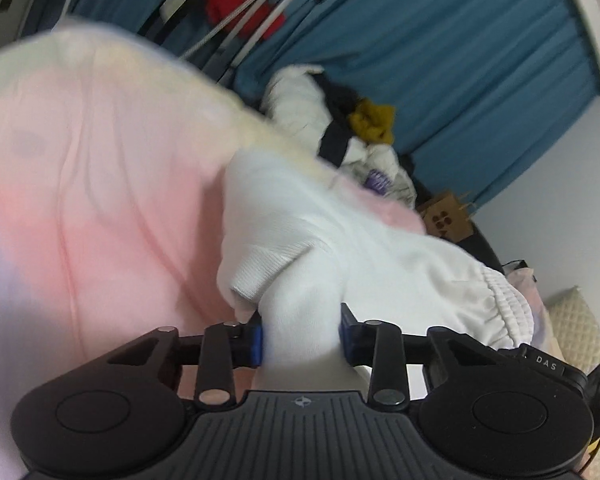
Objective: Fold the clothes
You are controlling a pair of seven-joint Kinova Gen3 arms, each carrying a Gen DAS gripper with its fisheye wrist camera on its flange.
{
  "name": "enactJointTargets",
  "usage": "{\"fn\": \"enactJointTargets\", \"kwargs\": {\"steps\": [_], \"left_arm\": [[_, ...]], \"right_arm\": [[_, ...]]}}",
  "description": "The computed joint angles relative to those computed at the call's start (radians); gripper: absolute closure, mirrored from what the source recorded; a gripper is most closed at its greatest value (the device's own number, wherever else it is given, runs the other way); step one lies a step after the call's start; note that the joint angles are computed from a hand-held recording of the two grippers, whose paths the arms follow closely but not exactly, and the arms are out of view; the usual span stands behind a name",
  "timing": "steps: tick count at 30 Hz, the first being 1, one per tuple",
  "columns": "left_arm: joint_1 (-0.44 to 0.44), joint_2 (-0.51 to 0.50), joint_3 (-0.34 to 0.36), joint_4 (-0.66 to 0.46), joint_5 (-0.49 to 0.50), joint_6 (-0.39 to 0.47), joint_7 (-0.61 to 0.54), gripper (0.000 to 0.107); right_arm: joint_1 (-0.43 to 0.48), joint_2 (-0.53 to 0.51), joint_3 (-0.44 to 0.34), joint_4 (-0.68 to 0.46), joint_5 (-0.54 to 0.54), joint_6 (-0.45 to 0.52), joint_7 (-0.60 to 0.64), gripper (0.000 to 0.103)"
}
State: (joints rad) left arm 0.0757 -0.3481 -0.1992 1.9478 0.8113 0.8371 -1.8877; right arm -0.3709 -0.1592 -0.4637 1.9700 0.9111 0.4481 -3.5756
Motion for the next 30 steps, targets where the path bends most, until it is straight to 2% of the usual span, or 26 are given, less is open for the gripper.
{"fn": "enactJointTargets", "kwargs": {"steps": [4, 7, 12, 17, 20, 22, 24, 27, 29, 30], "left_arm": [[0.004, -0.042, 0.049, -0.072, -0.057, 0.019, 0.076, 0.074], [0.018, -0.042, 0.129, -0.128, -0.096, -0.027, 0.178, 0.075], [0.081, 0.088, 0.29, -0.262, -0.156, -0.163, 0.302, 0.075], [0.197, 0.272, 0.393, -0.382, -0.208, -0.345, 0.323, 0.075], [0.258, 0.405, 0.427, -0.441, -0.147, -0.467, 0.228, 0.075], [0.252, 0.489, 0.494, -0.469, -0.102, -0.548, 0.148, 0.076], [0.296, 0.578, 0.498, -0.515, -0.121, -0.596, 0.12, 0.076], [0.35, 0.685, 0.468, -0.597, -0.225, -0.554, 0.181, 0.076], [0.353, 0.712, 0.474, -0.608, -0.296, -0.514, 0.19, 0.076], [0.356, 0.725, 0.476, -0.613, -0.329, -0.497, 0.191, 0.076]], "right_arm": [[0.074, -0.082, 0.036, 0.02, -0.148, -0.103, 0.157, 0.07], [0.141, -0.145, 0.047, 0.031, -0.261, -0.144, 0.279, 0.07], [0.346, -0.271, 0.034, 0.074, -0.454, -0.215, 0.476, 0.07], [0.578, -0.366, 0.016, 0.127, -0.628, -0.293, 0.666, 0.07], [0.717, -0.401, -0.011, 0.194, -0.616, -0.368, 0.65, 0.07], [0.809, -0.409, -0.043, 0.236, -0.583, -0.415, 0.62, 0.07], [0.902, -0.401, -0.09, 0.266, -0.599, -0.45, 0.654, 0.07], [1.041, -0.367, -0.189, 0.309, -0.667, -0.488, 0.708, 0.07], [1.1, -0.327, -0.253, 0.321, -0.667, -0.453, 0.668, 0.07], [1.102, -0.293, -0.269, 0.323, -0.664, -0.427, 0.628, 0.07]]}}
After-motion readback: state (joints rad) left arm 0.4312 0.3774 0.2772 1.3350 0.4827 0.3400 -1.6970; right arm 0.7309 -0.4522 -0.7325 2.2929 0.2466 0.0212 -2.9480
